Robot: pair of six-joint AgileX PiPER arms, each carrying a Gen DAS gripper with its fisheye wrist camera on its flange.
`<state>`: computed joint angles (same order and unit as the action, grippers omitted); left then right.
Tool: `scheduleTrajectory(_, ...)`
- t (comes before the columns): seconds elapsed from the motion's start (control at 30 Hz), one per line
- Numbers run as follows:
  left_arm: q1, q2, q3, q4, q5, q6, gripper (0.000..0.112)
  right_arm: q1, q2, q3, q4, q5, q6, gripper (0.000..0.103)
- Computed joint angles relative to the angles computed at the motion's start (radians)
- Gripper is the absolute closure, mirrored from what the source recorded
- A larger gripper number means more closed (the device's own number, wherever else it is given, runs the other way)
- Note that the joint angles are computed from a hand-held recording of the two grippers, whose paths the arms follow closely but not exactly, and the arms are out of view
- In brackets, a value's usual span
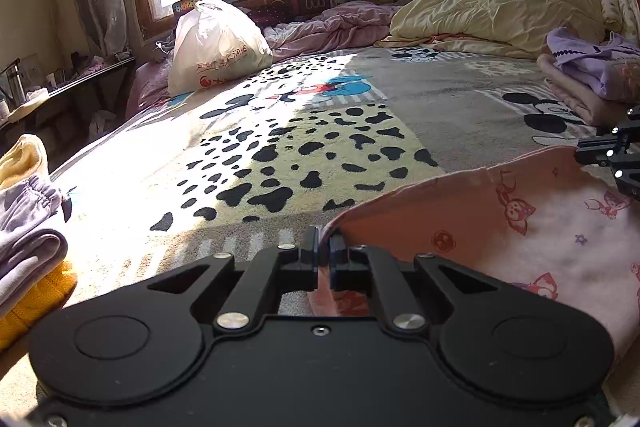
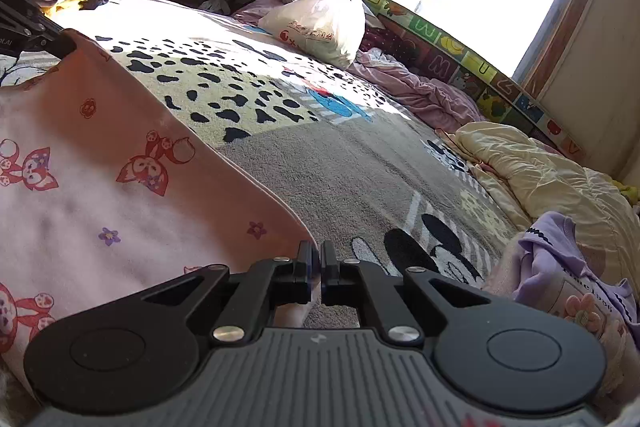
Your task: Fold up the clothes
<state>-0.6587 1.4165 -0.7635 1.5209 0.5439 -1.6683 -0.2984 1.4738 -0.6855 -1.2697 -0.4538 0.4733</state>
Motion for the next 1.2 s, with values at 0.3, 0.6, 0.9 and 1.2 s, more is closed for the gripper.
scheduleTrajectory(0.3, -0.050, 0.016, -0.031, -0.120, 0.174, 0.039, 0.087, 0.001, 0.019, 0.010, 0.250, 0.015, -0.146, 0.062)
scheduleTrajectory(0.6, 0.026, 0.014, -0.033, -0.272, -0.019, 0.197, 0.083, -0.053, -0.070, 0.030, -0.188, -0.142, 0.163, 0.062)
scheduleTrajectory(0.9, 0.149, -0.019, -0.004, -0.124, -0.288, 0.054, 0.086, -0.050, -0.067, 0.021, -0.289, -0.152, 0.294, 0.055)
scheduleTrajectory(1.2, 0.109, -0.052, 0.009, -0.235, -0.123, 0.139, 0.084, -0.102, -0.041, 0.018, -0.287, -0.231, 0.301, 0.054)
